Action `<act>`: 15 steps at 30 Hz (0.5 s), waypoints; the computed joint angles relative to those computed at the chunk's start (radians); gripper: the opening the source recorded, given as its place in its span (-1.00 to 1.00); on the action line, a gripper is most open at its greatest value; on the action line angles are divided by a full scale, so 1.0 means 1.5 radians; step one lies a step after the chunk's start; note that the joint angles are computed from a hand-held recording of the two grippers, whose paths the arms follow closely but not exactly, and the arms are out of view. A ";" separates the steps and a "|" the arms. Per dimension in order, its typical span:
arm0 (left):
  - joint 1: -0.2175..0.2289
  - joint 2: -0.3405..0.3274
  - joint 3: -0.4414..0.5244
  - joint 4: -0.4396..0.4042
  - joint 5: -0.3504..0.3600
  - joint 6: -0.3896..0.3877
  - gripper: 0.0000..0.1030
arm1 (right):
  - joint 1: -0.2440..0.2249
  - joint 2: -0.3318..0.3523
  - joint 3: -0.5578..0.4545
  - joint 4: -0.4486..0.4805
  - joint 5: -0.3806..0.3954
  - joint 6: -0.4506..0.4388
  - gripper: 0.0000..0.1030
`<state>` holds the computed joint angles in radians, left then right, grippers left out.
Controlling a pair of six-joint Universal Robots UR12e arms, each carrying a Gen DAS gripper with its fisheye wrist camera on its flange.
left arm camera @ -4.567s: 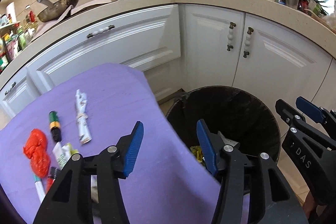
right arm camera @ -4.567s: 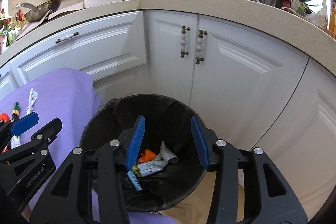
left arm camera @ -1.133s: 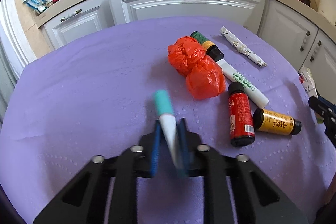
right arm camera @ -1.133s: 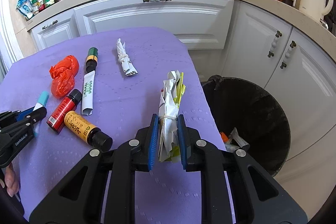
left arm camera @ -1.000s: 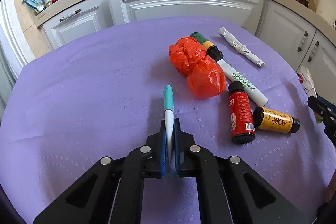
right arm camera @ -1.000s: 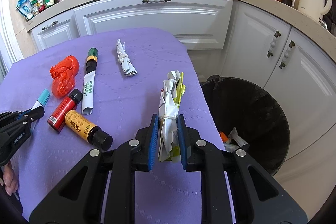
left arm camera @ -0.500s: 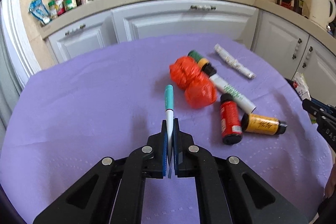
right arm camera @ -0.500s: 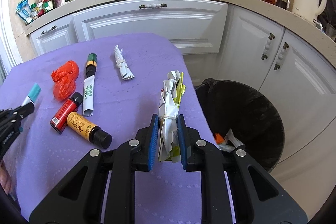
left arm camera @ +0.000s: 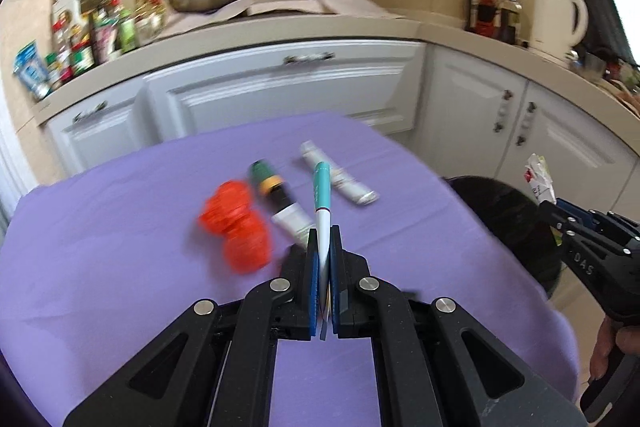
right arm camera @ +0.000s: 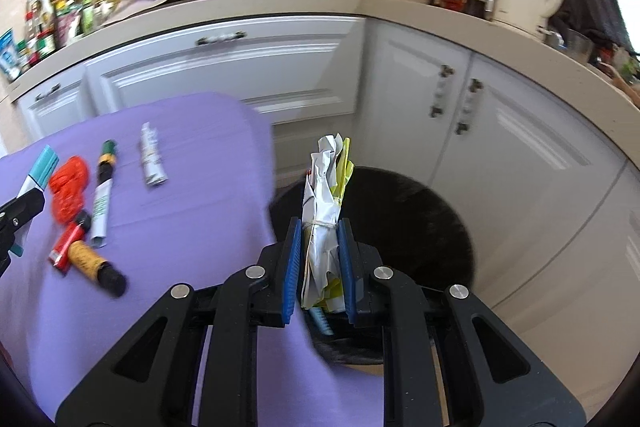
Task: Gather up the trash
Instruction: 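Carry the paper in the right gripper over the bin while the left carries the marker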
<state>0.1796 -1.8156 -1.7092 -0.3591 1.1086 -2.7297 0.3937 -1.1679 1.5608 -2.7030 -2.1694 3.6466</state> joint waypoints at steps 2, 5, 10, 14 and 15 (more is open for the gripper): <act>-0.010 -0.002 0.003 0.004 -0.011 0.005 -0.90 | -0.004 -0.006 0.008 -0.001 -0.012 0.008 -0.65; -0.027 -0.006 0.009 0.002 -0.022 0.011 -0.90 | -0.010 -0.015 0.020 -0.002 -0.031 0.016 -0.65; -0.052 -0.010 0.012 -0.005 -0.036 0.026 -0.90 | -0.021 -0.027 0.038 -0.006 -0.045 0.029 -0.65; -0.070 -0.016 0.016 -0.003 -0.035 0.035 -0.90 | -0.028 -0.033 0.050 -0.012 -0.047 0.032 -0.65; -0.075 -0.017 0.018 -0.003 -0.034 0.037 -0.90 | -0.030 -0.035 0.053 -0.014 -0.047 0.033 -0.65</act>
<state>0.0676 -1.8418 -1.6828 -0.3632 1.0583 -2.6745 0.3482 -1.2198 1.6396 -2.7235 -2.2394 3.6954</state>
